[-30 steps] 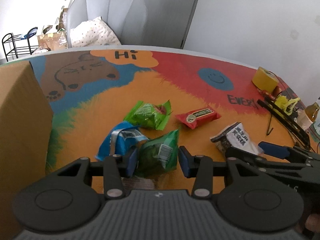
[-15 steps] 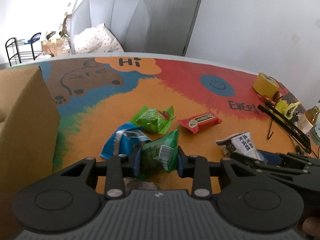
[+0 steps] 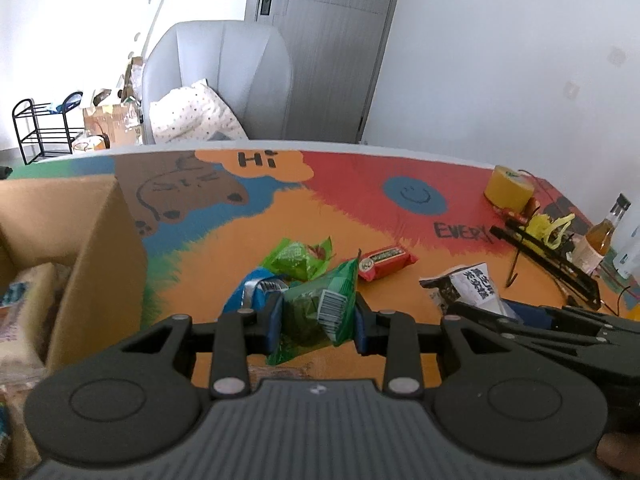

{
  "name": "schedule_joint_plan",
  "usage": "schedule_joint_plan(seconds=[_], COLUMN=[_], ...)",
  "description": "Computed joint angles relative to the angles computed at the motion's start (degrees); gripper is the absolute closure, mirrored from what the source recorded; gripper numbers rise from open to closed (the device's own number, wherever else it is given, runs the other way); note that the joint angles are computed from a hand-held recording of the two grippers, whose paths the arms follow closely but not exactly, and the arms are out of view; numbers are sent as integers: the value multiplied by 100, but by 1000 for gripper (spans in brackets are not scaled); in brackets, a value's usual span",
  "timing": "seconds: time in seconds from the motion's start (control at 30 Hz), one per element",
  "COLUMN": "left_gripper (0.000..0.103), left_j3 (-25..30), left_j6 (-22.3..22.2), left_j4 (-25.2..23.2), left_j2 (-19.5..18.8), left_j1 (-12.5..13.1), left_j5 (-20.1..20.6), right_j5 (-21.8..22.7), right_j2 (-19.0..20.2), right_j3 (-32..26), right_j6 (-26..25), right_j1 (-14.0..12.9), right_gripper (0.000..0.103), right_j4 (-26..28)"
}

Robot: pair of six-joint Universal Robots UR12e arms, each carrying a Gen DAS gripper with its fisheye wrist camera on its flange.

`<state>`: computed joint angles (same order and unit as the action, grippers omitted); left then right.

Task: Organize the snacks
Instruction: 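Grasp the green bag with the left tool while the right tool grasps the white bag, then carry the green and white bags into the box and open both tools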

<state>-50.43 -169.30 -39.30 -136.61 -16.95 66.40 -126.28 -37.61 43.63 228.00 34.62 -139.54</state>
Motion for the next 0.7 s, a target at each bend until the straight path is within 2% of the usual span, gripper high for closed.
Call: schedule_joint_plan(seconds=[0.7], left_gripper=[70], left_j3=[-393], left_j6=[-317], left_j4=[663], left_j2=[339], left_j1=[290], left_j5=[-88], right_j5=[-15], right_j2=[576], right_j3=[-1173], right_j6=[-481], right_j1=[120], right_gripper=[56], right_j4=[-2])
